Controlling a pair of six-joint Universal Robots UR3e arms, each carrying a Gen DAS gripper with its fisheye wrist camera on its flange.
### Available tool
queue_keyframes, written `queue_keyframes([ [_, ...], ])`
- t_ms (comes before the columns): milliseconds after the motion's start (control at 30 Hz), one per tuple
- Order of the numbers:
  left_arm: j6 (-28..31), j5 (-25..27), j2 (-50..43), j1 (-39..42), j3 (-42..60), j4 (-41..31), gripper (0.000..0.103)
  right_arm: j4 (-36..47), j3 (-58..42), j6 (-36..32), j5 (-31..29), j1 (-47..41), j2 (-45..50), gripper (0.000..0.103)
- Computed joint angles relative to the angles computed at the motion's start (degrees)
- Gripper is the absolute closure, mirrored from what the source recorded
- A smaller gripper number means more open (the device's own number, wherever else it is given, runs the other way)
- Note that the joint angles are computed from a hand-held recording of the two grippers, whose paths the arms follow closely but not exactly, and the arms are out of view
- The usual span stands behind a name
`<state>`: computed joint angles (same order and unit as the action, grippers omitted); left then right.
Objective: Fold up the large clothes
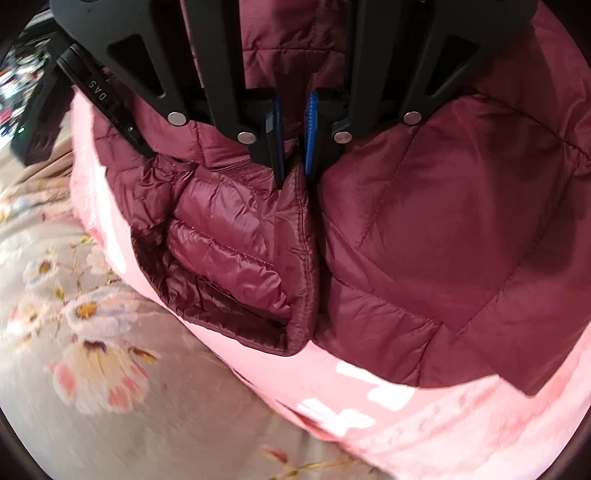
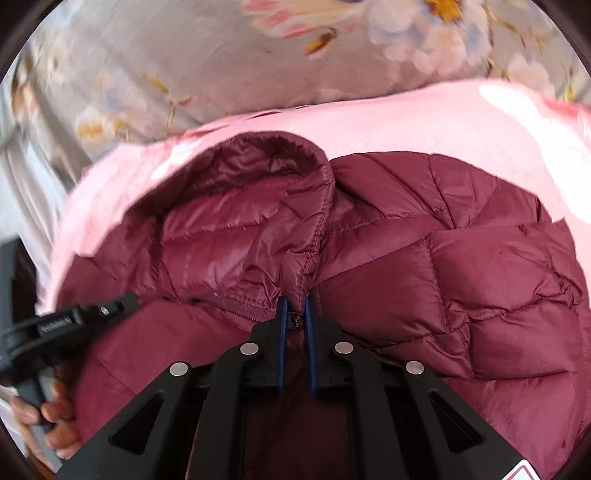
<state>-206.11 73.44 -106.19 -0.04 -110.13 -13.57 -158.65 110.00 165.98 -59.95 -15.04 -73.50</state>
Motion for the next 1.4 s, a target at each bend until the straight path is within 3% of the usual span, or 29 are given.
queue_keyframes([
  [133, 1.7, 4.3, -1.5, -2.3, -0.4, 4.0, 0.093, -2.7, 0.4, -0.4, -3.5, 1.8, 0.4, 0.095],
  [367, 1.9, 6.0, -1.8, -3.2, -0.2, 4.7, 0.093, -0.9, 0.0, -0.8, -1.0, 0.4, 0.5, 0.095],
  [500, 1.6, 0.2, 2.9, 0.2, -3.6, 2.9, 0.087, 10.1, 1.4, -3.7, 7.6, -6.0, -4.6, 0.088],
  [567, 0.5, -6.4, 7.9, 4.8, -6.3, 1.3, 0.068, 16.5, 0.9, -4.6, 13.9, -9.9, -6.7, 0.073],
  [600, -0.1, -8.2, 9.1, 6.2, -6.6, 1.5, 0.063, 18.4, 0.1, -4.1, 16.4, -11.2, -6.7, 0.069],
  [667, -3.6, -11.4, 9.6, 9.0, -3.5, 0.9, 0.047, 23.2, -5.1, 0.2, 23.7, -13.4, -3.5, 0.053],
  [733, -6.9, -14.5, 6.1, 10.2, 2.6, -0.6, 0.037, 25.6, -10.7, 6.2, 30.0, -13.4, 1.8, 0.052],
  [800, -11.4, -16.3, 1.2, 10.4, 8.9, -2.2, 0.037, 22.4, -16.6, 16.3, 34.5, -12.1, 8.8, 0.049],
  [933, -25.0, -25.9, -11.7, 11.7, 18.7, -0.1, 0.037, 12.2, -26.3, 35.8, 35.5, -8.8, 20.3, 0.048],
  [1033, -30.9, -27.3, -17.1, 11.8, 22.0, 0.6, 0.037, 5.3, -31.0, 47.9, 36.7, -8.1, 27.6, 0.048],
  [1100, -31.8, -25.9, -17.6, 11.8, 21.5, -0.1, 0.040, 3.4, -33.3, 51.4, 36.0, -7.8, 30.4, 0.048],
  [1133, -31.0, -25.4, -17.5, 11.8, 20.6, -0.4, 0.050, 3.8, -33.9, 51.3, 35.6, -7.7, 30.8, 0.056],
  [1167, -30.2, -24.6, -17.6, 11.5, 20.9, -1.5, 0.065, 5.4, -34.1, 49.8, 35.1, -7.6, 30.7, 0.074],
  [1233, -24.8, -22.4, -15.9, 11.1, 20.4, -6.6, 0.084, 16.3, -36.6, 38.9, 30.5, -6.5, 28.6, 0.100],
  [1267, -22.3, -21.3, -15.1, 10.9, 20.5, -9.0, 0.095, 19.8, -37.2, 34.3, 27.6, -6.0, 27.4, 0.101],
  [1400, -10.2, -13.9, -12.2, 8.7, 21.2, -16.4, 0.103, 23.7, -35.6, 17.4, 14.5, -2.8, 21.6, 0.103],
])
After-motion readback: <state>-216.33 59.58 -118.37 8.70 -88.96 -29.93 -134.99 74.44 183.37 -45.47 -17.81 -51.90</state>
